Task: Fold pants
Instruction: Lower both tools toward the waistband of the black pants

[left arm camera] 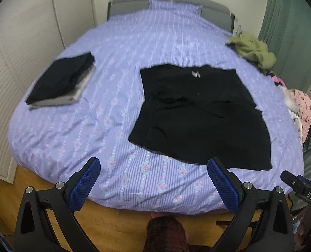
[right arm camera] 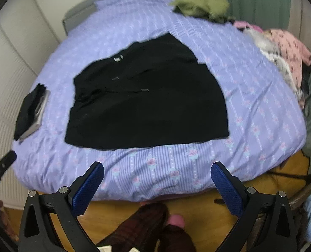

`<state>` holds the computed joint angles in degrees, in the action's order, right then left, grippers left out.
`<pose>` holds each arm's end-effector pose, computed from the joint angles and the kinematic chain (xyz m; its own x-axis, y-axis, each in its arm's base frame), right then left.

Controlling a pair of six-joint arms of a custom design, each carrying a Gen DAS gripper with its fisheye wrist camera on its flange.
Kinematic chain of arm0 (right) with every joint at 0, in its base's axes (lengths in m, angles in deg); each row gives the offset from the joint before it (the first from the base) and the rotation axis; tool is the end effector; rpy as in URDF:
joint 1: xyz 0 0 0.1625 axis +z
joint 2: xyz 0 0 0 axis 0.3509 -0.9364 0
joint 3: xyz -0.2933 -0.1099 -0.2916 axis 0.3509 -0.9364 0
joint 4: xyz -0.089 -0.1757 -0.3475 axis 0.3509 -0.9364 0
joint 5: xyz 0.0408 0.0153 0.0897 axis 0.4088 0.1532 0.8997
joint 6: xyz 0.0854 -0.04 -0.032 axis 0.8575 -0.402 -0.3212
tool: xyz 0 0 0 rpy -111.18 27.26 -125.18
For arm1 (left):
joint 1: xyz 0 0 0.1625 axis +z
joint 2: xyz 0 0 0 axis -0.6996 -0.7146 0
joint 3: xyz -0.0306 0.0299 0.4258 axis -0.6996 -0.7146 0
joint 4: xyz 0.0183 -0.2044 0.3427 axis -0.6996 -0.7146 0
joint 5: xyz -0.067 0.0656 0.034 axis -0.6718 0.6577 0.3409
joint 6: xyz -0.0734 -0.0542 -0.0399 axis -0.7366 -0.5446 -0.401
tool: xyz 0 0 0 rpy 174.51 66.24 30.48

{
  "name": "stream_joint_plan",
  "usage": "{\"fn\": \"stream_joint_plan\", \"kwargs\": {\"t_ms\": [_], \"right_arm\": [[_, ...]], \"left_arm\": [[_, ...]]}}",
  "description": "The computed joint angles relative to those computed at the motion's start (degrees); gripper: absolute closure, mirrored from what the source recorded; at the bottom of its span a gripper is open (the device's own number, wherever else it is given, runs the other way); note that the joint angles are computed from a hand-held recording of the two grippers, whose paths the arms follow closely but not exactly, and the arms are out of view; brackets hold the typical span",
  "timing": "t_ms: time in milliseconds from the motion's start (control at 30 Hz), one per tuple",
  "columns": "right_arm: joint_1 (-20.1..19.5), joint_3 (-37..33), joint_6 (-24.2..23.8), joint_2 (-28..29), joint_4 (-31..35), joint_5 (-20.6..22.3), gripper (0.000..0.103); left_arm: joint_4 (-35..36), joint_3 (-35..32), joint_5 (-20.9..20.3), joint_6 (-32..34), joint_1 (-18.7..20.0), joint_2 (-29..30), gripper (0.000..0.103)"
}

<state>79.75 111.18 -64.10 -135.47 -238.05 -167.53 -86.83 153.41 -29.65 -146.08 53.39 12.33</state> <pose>0.1495 -0.3570 0.2824 -0.7909 -0.2728 0.5478 -0.4190 0.8939 -0.1597 -0.3159 -0.2430 0.1481 -0.6217 -0.5352 -0.5719 0.0365 0.7096 -0.7037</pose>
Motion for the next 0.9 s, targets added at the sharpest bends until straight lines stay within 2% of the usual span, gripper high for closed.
{"fn": "stream_joint_plan", "kwargs": {"t_ms": [67, 233, 367, 600, 767, 900], "right_arm": [[0.1, -0.9, 3.5, 3.5, -0.9, -2.7, 0.000], [-2.3, -1.4, 7.4, 10.7, -6.5, -3.8, 0.000], [-5.4, -2.2, 9.5, 15.8, -10.0, -4.5, 0.000], [-10.5, -3.0, 6.1, 23.0, -18.2, -3.4, 0.000], [-13.8, -2.7, 7.0, 25.2, -21.2, -2.0, 0.000], [-15.2, -2.8, 6.2, 26.1, -23.3, -0.4, 0.001]], "left_arm": [[-5.5, 2.8, 1.1, 4.0, 3.4, -2.0, 0.000], [-19.3, 9.3, 3.7, 13.2, 10.9, -4.4, 0.000], [-28.4, 12.3, 3.4, 17.2, 16.1, -3.5, 0.000], [-43.3, 16.4, 5.0, 22.7, 22.8, 1.6, 0.000], [-54.0, 17.8, 5.2, 25.9, 26.2, 5.9, 0.001], [-56.8, 18.0, 5.0, 27.6, 27.3, 7.0, 0.004]]}}
